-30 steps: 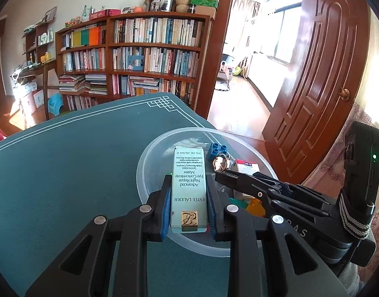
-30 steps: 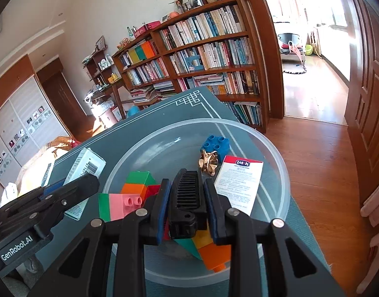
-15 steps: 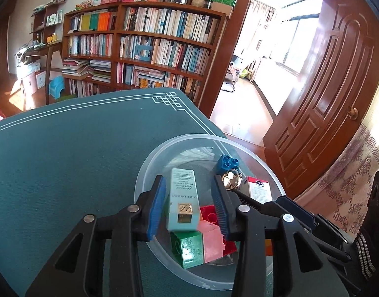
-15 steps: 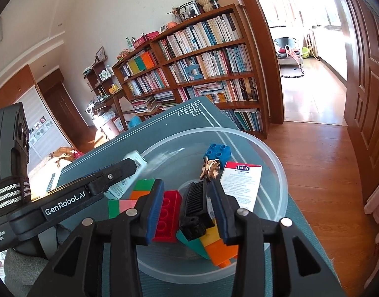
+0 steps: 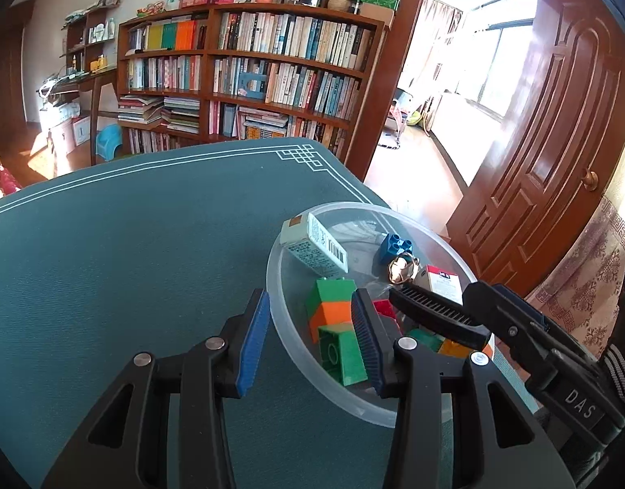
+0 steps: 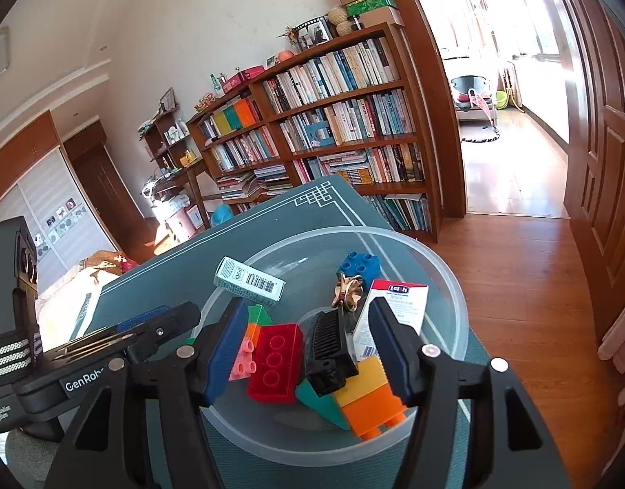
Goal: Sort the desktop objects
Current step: 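Grasp the dark brown bottle with the left tool while the right tool moves to the white ointment box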
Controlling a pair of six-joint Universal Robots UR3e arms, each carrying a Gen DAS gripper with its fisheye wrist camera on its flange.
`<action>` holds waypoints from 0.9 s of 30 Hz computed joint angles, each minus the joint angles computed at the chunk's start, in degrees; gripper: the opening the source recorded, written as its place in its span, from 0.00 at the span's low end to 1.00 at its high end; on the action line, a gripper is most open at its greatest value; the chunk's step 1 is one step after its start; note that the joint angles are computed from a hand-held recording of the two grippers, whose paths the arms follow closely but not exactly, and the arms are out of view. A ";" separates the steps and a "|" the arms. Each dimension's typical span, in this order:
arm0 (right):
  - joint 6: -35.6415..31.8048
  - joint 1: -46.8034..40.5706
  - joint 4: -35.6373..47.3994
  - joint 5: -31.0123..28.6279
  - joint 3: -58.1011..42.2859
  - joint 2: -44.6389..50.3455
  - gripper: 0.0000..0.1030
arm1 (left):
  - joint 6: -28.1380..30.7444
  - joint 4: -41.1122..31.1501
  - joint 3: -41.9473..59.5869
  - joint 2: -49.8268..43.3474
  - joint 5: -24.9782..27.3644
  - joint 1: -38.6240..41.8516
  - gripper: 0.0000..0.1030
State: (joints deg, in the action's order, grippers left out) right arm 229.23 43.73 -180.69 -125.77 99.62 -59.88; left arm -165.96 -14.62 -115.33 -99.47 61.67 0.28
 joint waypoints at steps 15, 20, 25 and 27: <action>-2.05 1.25 -0.10 0.39 -2.99 2.56 0.73 | 18.06 -15.91 -18.58 25.89 -5.94 12.86 0.47; -2.47 2.18 0.62 -1.26 -4.61 3.88 0.74 | 28.10 -30.48 -25.89 39.58 -9.61 21.02 0.56; -2.22 2.77 0.45 -2.50 -4.94 4.25 0.75 | 34.39 -40.56 -29.28 47.67 -9.93 25.66 0.56; -2.50 3.31 0.76 -3.78 -5.41 4.44 0.75 | 36.61 -43.94 -30.13 50.34 -10.37 27.57 0.56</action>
State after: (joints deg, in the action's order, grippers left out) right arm 226.73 47.04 -179.93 -129.55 94.20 -55.43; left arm -129.34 -58.56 -145.47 -49.13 51.30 27.85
